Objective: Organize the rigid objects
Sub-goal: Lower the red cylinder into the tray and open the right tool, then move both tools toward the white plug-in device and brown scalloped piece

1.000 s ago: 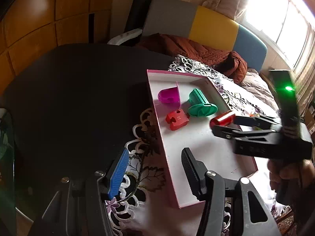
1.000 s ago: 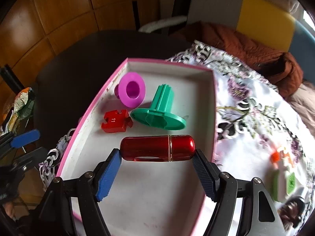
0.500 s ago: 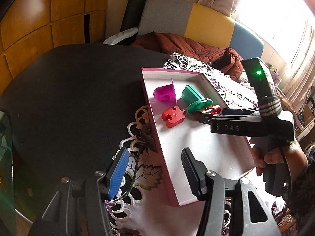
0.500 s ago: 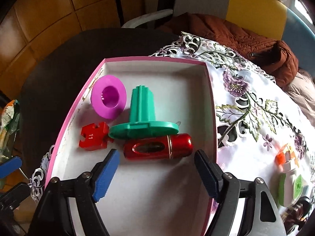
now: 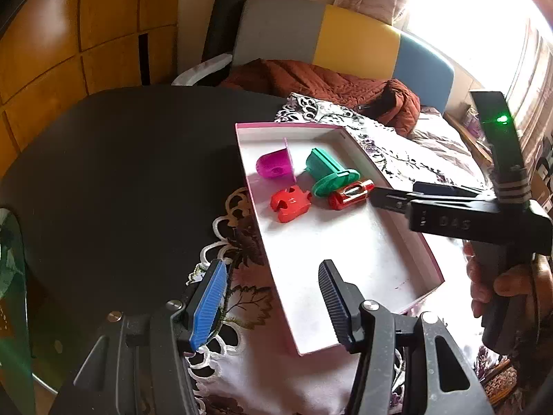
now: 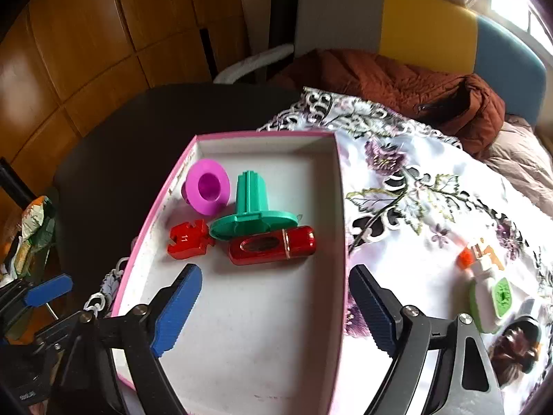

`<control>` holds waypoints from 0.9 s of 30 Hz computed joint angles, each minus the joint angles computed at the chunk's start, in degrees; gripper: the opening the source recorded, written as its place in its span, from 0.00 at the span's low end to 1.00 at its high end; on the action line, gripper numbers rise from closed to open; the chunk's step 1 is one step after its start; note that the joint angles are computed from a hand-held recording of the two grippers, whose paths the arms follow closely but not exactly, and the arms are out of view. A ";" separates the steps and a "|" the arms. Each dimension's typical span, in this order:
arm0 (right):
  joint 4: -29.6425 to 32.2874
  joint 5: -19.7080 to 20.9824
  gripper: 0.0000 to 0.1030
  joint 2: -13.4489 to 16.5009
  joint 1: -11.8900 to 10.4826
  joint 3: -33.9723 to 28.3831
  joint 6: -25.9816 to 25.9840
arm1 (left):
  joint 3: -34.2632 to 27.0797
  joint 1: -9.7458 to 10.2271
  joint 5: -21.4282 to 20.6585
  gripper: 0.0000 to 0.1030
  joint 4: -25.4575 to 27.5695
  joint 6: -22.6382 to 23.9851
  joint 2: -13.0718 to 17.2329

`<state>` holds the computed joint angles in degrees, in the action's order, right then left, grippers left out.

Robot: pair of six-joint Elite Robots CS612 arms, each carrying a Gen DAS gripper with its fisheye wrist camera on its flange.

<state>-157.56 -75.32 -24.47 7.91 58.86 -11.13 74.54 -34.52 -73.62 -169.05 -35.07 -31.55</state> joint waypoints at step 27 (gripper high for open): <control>-23.58 -14.74 0.90 -6.74 -8.40 13.26 18.29 | -3.23 -1.64 -1.57 0.55 3.58 4.86 0.95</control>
